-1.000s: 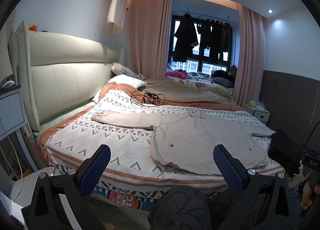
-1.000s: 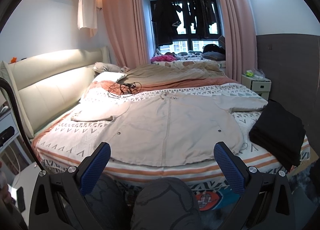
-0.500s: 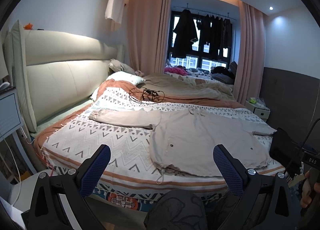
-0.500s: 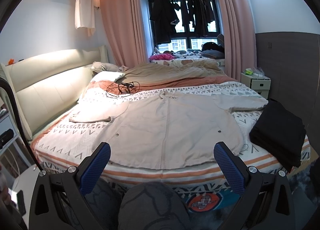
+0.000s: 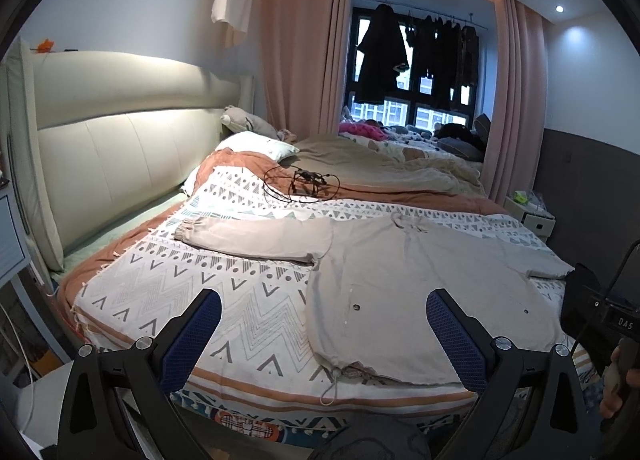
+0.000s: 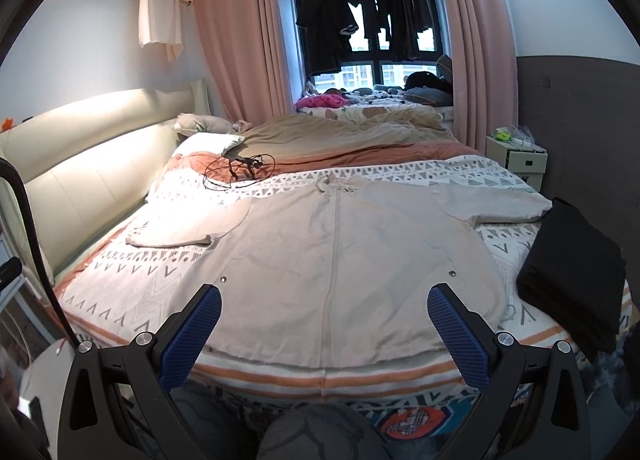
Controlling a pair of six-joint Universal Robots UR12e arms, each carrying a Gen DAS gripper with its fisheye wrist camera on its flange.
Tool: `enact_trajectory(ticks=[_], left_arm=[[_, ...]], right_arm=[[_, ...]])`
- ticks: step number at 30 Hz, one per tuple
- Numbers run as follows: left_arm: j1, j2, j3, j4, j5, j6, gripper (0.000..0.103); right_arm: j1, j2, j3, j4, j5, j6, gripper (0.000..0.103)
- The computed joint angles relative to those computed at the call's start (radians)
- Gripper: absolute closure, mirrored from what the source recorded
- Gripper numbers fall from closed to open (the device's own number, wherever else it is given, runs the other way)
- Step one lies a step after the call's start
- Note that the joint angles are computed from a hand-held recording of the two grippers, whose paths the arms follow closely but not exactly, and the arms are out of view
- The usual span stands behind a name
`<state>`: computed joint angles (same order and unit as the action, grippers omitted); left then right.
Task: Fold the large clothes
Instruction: 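Move both tools down toward the beige jacket's sleeve cuffs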
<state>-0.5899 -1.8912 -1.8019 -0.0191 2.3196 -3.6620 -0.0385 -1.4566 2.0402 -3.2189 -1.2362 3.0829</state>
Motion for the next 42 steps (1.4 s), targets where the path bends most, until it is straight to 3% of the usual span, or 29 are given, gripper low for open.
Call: enact_trajectory(ticks=[8, 14, 30, 42], left_arm=[[0.062, -0.032, 0.055, -0.071, -0.061, -0.003, 0.0], [0.117, -0.061, 0.097, -0.117, -0.117, -0.002, 0.0], [0.239, -0.139, 0.192, -0.199, -0.177, -0.013, 0.003], [0.338, -0.206, 0.264, -0.279, -0.269, -0.039, 0.022]], right_arm=[[0.041, 0.096, -0.127, 0.049, -0.049, 0.018, 0.0], [0.069, 0.172, -0.225, 0.103, -0.05, 0.022, 0.0], [0.137, 0.388, -0.516, 0.238, -0.042, 0.066, 0.0], [0.179, 0.539, -0.728, 0.352, -0.029, 0.134, 0.0]])
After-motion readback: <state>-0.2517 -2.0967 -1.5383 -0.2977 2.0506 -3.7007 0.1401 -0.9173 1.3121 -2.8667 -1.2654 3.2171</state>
